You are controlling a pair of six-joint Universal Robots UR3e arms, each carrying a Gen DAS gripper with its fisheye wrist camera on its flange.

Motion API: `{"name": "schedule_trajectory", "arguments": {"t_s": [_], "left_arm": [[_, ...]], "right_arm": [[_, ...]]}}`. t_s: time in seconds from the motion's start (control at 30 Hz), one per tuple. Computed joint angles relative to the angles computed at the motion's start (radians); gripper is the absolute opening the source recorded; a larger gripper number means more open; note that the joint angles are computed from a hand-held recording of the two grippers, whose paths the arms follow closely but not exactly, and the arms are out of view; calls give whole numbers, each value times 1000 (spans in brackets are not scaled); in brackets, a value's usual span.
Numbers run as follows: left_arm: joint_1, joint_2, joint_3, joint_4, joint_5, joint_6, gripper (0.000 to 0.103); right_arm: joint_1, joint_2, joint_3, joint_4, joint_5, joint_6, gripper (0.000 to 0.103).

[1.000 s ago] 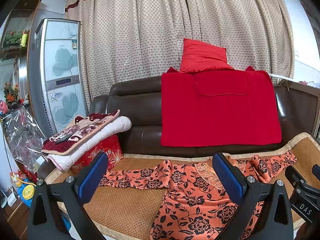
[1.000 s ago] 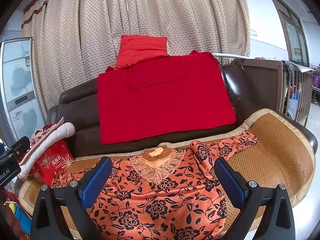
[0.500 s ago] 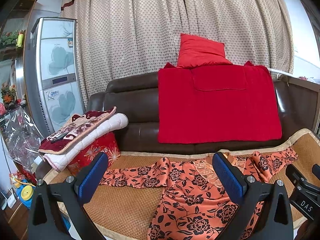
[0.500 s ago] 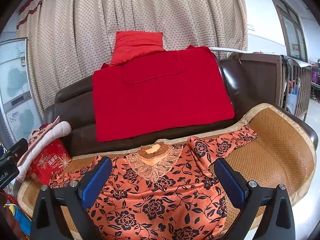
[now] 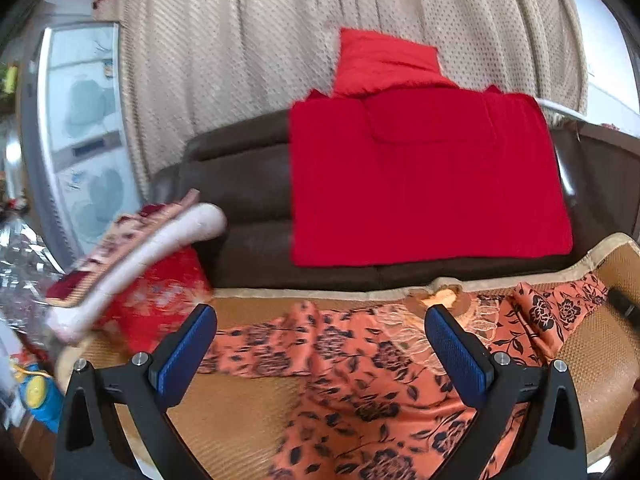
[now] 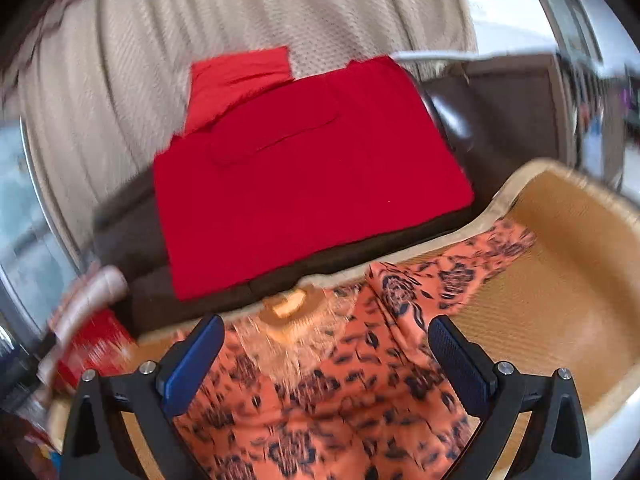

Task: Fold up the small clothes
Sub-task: 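Grasp the blouse sleeve cuff with the right gripper and lift it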

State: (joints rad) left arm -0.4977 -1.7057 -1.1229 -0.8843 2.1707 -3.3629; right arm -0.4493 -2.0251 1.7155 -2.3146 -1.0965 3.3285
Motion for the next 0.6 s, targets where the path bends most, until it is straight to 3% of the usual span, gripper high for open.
{"name": "schedule_trajectory", "arguments": {"t_s": [0.1,0.2,0.3,0.47,0.6], "left_arm": [[92,-98,12,58,-182,6,103],[152,-250,91,58,-313,-12,103],[159,-387,173,53,-303,-24,103],[173,-458,154,124,-280,3,103],[177,-495,169,152,-261,29,103]], "right_arm": [[-282,83,125,-111,283,14,101],[-440,288,159,-212,394,181,92],[-505,477,116,-303,364,321,84],[-480,754,-117,-322,307,401,78],[-386,943,-436,-215,77,333,75]]}}
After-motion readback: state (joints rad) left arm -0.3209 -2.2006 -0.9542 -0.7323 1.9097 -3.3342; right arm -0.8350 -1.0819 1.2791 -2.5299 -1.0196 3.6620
